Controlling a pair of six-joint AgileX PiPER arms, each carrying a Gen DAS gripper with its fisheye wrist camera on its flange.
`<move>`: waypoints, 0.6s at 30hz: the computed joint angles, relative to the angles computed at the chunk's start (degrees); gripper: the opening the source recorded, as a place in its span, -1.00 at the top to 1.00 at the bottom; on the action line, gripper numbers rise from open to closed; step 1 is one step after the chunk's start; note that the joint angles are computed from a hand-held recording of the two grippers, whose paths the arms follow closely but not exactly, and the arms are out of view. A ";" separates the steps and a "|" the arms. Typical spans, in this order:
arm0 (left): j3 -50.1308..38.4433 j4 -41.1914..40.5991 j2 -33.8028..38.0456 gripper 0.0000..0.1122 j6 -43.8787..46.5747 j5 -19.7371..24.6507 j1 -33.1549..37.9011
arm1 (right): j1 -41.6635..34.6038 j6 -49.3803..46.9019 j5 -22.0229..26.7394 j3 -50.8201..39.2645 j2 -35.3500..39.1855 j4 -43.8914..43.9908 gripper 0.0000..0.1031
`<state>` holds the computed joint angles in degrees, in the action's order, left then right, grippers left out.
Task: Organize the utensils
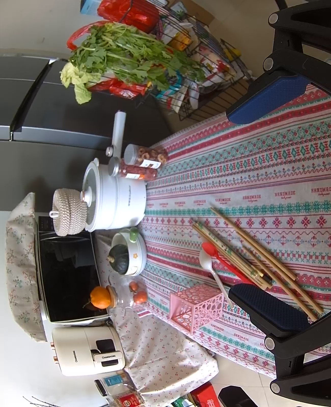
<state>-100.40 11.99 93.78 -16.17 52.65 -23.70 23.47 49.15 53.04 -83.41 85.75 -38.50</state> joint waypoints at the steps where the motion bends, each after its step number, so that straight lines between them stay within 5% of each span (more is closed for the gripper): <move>1: 0.08 0.13 -0.03 -0.84 -0.20 -0.07 0.03 | 0.03 0.01 0.03 -0.05 0.04 0.03 -1.00; 18: 1.13 0.91 -0.40 -0.84 -1.12 -0.54 -0.46 | 0.61 0.22 0.23 -0.09 0.21 0.47 -1.00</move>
